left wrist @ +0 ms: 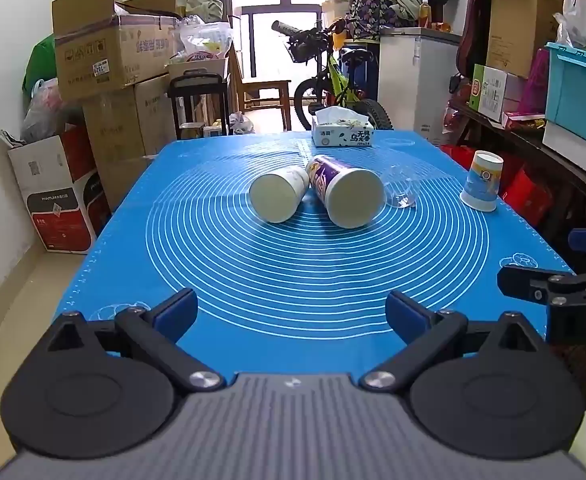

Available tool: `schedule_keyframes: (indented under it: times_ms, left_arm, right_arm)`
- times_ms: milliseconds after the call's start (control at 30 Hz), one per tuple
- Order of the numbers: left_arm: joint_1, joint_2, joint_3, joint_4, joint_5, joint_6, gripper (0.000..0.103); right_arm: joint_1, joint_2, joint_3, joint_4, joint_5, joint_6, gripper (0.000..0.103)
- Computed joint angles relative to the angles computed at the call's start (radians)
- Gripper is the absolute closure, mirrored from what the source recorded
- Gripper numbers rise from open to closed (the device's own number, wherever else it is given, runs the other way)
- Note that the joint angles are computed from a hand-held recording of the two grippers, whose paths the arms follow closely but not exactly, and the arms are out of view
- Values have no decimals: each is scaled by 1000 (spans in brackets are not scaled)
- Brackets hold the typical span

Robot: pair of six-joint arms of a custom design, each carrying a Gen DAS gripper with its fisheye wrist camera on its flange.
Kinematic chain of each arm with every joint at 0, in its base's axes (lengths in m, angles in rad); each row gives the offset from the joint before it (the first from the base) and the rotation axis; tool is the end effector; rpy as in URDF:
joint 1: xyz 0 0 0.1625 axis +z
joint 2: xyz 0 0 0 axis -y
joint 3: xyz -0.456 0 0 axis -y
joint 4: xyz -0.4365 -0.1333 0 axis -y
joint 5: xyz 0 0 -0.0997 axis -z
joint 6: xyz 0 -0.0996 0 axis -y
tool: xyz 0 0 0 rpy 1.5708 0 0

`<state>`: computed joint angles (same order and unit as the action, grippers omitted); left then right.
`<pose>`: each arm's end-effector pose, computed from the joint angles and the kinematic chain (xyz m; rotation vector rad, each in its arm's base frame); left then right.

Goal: Flip cup upside down

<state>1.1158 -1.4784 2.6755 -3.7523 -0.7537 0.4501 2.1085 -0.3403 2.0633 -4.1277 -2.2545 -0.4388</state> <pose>0.0473 -0.3720 0.2555 0.4789 2.0976 -1.1261 0.3103 -0.3830 -0.0948 0.7592 -2.2025 1.0585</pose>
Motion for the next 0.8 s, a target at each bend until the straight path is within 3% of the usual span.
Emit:
schedule_keyframes:
  times_ms: [800]
  left_arm:
    - [3,16,-6,-6,-4,19,4]
  right_arm:
    - [-2,12,-11,13,-3,6,0]
